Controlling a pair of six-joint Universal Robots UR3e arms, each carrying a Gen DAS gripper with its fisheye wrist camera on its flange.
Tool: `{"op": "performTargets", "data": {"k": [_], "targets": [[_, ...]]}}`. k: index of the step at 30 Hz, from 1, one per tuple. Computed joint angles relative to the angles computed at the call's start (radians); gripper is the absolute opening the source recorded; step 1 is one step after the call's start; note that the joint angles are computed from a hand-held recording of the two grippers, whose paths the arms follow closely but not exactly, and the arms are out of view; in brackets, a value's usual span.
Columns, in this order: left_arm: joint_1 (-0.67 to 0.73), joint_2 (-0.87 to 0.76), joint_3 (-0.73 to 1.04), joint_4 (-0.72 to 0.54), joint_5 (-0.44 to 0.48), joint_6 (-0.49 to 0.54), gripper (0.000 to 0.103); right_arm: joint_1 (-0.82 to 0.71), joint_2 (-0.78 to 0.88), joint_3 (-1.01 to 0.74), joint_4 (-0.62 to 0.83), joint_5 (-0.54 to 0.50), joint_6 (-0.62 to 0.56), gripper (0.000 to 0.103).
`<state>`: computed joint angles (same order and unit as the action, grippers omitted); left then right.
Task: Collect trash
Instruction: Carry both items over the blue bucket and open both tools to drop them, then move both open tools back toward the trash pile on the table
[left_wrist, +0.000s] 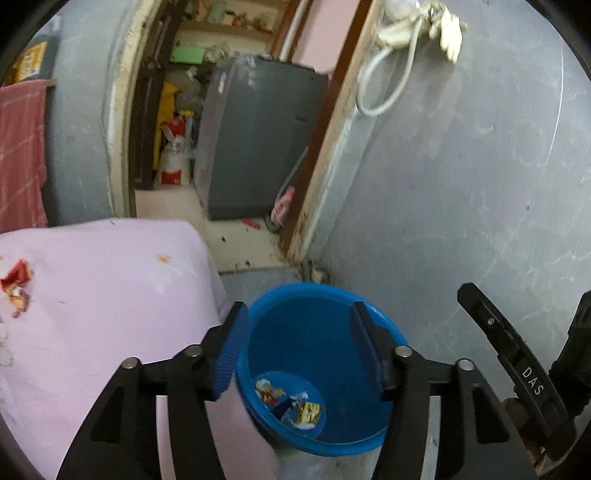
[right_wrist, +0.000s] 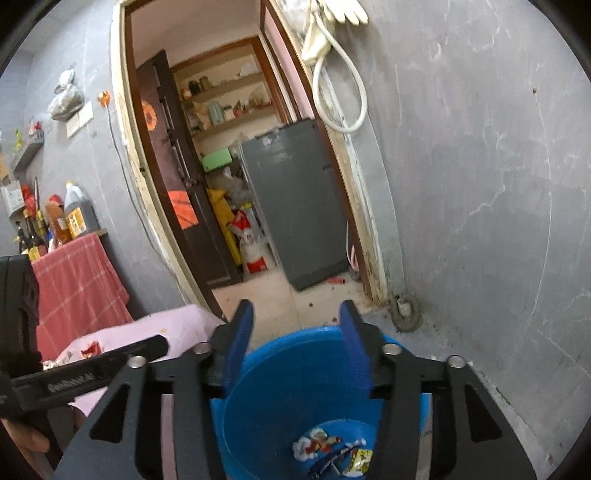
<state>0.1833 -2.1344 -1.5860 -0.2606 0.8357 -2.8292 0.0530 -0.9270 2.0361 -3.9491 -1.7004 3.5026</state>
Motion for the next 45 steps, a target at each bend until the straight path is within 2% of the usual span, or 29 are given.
{"op": "performTargets", "data": {"k": [2, 3, 4, 5, 6, 8, 10, 12, 17, 23, 32, 38, 45], "targets": [[0.029, 0.028, -0.037, 0.04, -0.014, -0.01, 0.063, 0.023, 0.009, -0.009, -0.037, -0.031, -0.017, 0.054], [0.044, 0.043, -0.059, 0.066, -0.02, -0.014, 0.067, 0.033, 0.012, -0.012, -0.052, -0.041, -0.021, 0.06], [0.062, 0.06, -0.086, 0.098, -0.028, -0.015, 0.076, 0.044, 0.019, -0.014, -0.082, -0.052, -0.026, 0.071], [0.075, 0.073, -0.107, 0.126, -0.033, -0.014, 0.085, 0.053, 0.024, -0.019, -0.105, -0.056, -0.031, 0.076], [0.091, 0.089, -0.139, 0.174, -0.034, -0.014, 0.088, 0.063, 0.031, -0.027, -0.122, -0.067, -0.036, 0.082], [0.119, 0.117, -0.195, 0.255, -0.037, -0.01, 0.095, 0.089, 0.042, -0.051, -0.136, -0.099, -0.045, 0.086], [0.148, 0.146, -0.25, 0.322, -0.044, -0.002, 0.099, 0.112, 0.054, -0.072, -0.158, -0.124, -0.053, 0.097], [0.182, 0.17, -0.305, 0.408, -0.044, -0.012, 0.101, 0.136, 0.065, -0.091, -0.185, -0.141, -0.063, 0.103], [0.277, 0.224, -0.395, 0.479, -0.082, -0.02, 0.101, 0.2, 0.086, -0.159, -0.187, -0.18, -0.117, 0.103], [0.414, 0.286, -0.43, 0.44, -0.153, -0.01, 0.101, 0.276, 0.102, -0.264, -0.127, -0.213, -0.146, 0.103], [0.628, 0.361, -0.47, 0.37, -0.256, 0.027, 0.101, 0.38, 0.121, -0.505, 0.052, -0.213, -0.175, 0.103], [0.752, 0.358, -0.43, 0.246, -0.278, 0.097, 0.101, 0.438, 0.174, -0.657, 0.156, -0.181, -0.187, 0.103], [0.861, 0.292, -0.411, 0.238, -0.261, 0.129, 0.101, 0.481, 0.272, -0.819, 0.281, -0.15, -0.192, 0.103]]}}
